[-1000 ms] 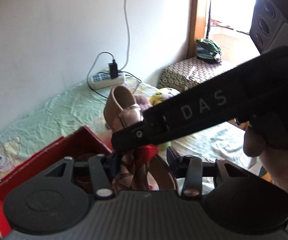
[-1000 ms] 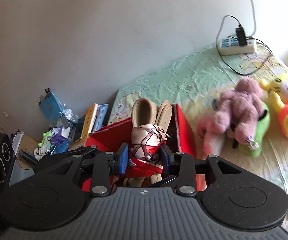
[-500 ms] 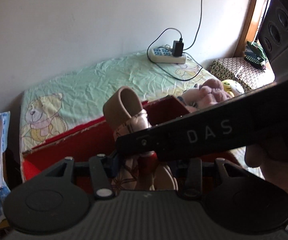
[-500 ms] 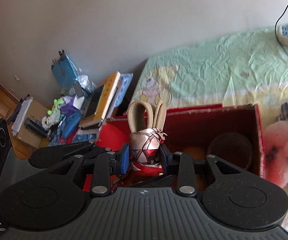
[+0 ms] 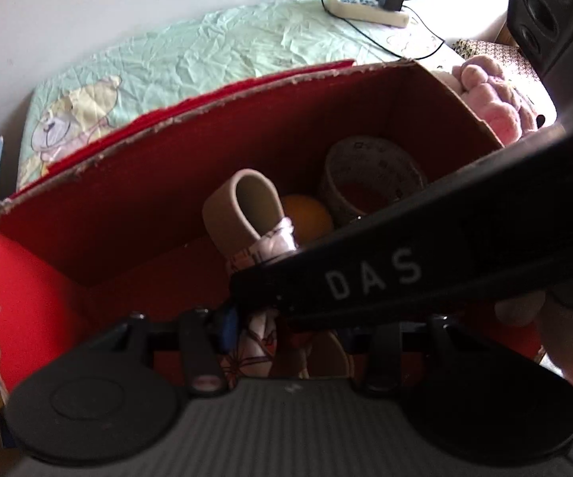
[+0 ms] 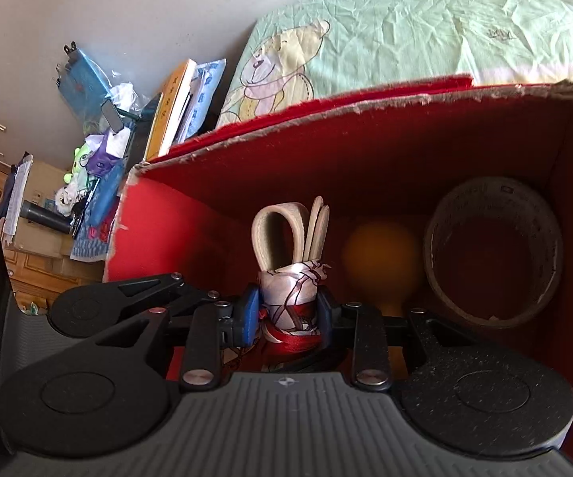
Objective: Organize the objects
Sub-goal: 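Lower the held toy shoe into the box beside the gourd toy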
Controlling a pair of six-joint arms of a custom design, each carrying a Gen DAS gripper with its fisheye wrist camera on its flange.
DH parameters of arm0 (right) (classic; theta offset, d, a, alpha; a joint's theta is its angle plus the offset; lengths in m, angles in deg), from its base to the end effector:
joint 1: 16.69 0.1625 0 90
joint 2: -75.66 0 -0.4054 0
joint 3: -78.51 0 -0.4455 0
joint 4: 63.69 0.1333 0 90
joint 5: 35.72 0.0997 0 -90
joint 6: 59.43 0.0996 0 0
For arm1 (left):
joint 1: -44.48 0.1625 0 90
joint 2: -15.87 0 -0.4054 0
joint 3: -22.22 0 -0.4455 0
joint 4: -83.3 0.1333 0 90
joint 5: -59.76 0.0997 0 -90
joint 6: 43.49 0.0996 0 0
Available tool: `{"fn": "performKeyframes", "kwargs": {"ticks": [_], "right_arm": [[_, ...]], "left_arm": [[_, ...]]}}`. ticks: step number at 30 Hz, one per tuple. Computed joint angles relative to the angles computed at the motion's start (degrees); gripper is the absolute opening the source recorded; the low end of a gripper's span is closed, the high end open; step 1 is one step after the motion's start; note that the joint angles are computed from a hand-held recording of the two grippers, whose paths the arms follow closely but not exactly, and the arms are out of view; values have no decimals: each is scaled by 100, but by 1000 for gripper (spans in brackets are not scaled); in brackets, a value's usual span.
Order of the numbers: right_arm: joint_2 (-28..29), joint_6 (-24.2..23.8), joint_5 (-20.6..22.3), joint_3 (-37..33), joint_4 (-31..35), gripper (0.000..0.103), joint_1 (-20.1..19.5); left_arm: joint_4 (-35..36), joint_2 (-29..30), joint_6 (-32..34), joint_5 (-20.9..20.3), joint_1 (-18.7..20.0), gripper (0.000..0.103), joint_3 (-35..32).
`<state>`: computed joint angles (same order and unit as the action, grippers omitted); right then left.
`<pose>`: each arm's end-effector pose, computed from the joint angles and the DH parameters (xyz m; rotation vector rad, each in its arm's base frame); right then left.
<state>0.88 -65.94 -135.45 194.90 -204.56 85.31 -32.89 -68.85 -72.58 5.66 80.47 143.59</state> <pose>0.2290 -0.5174 0.1770 0.4574 -2.9341 0.2523 -0.2742 -0.4361 0.2028 0.6194 2.4551 -0.3704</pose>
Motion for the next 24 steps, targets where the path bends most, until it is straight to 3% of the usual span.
{"fn": "performKeyframes", "kwargs": {"ticks": [5, 13, 17, 24], "right_arm": [[172, 171, -298, -198, 377, 32, 26], [254, 210, -549, -234, 395, 33, 88], [257, 417, -469, -284, 546, 34, -11], [128, 434, -292, -197, 517, 35, -126]], "left_arm": [[303, 175, -94, -98, 105, 45, -195], [485, 208, -199, -72, 99, 52, -248], [522, 181, -271, 51, 54, 68, -238], [843, 66, -489, 284, 17, 74, -249]]}}
